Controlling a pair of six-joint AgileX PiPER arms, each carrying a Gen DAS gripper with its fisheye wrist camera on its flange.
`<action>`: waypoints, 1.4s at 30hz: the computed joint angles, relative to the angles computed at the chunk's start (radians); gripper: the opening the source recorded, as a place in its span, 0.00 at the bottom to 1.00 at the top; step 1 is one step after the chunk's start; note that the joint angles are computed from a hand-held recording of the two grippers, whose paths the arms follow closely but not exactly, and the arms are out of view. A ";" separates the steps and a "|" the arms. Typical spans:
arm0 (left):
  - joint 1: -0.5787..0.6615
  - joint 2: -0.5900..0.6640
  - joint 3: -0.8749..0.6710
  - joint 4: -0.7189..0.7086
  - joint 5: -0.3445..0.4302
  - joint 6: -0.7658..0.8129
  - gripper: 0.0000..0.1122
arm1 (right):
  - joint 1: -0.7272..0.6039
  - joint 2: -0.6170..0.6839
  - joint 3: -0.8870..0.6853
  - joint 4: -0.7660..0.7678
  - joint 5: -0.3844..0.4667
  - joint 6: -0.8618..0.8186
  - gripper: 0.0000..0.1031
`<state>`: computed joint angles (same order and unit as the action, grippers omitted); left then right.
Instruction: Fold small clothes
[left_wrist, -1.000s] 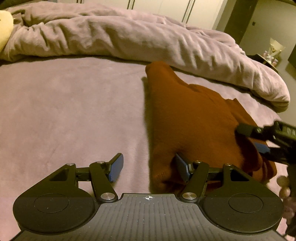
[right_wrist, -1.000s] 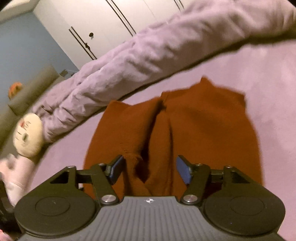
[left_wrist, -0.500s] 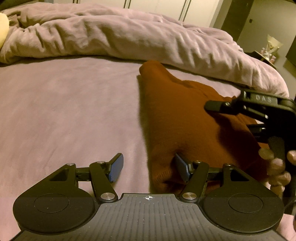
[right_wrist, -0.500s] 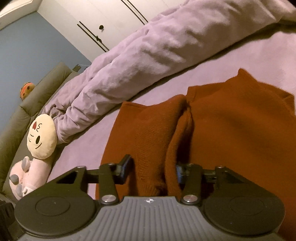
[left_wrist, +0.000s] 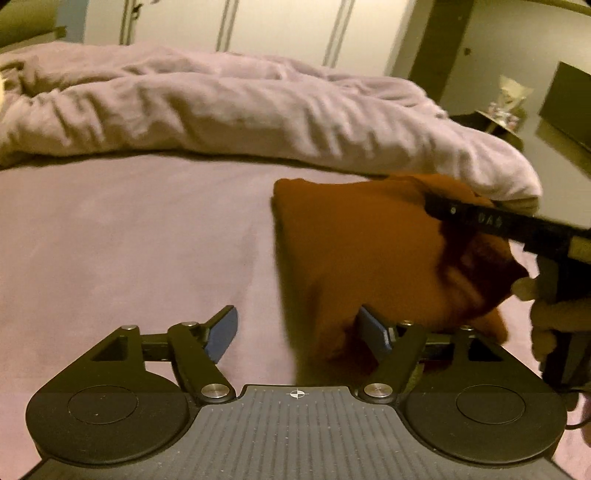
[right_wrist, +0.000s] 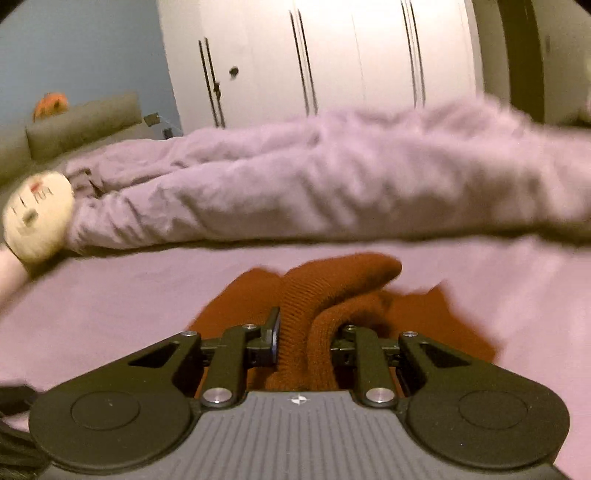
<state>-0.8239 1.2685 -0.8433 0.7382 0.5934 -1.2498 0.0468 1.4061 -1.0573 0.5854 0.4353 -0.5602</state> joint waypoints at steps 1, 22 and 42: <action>-0.016 0.010 -0.010 -0.001 0.008 0.003 0.71 | -0.004 -0.019 0.025 -0.033 -0.029 0.008 0.18; -0.094 0.237 -0.143 -0.031 0.116 0.017 0.70 | -0.678 -0.137 0.317 0.529 0.517 -0.280 0.53; -0.029 0.133 -0.104 -0.146 0.142 0.064 0.64 | -0.504 -0.196 0.316 0.321 0.268 -0.297 0.26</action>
<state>-0.8529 1.4017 -0.9468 0.5919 0.7353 -1.1860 -0.4567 1.2106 -0.7415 0.9063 0.7037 -0.8576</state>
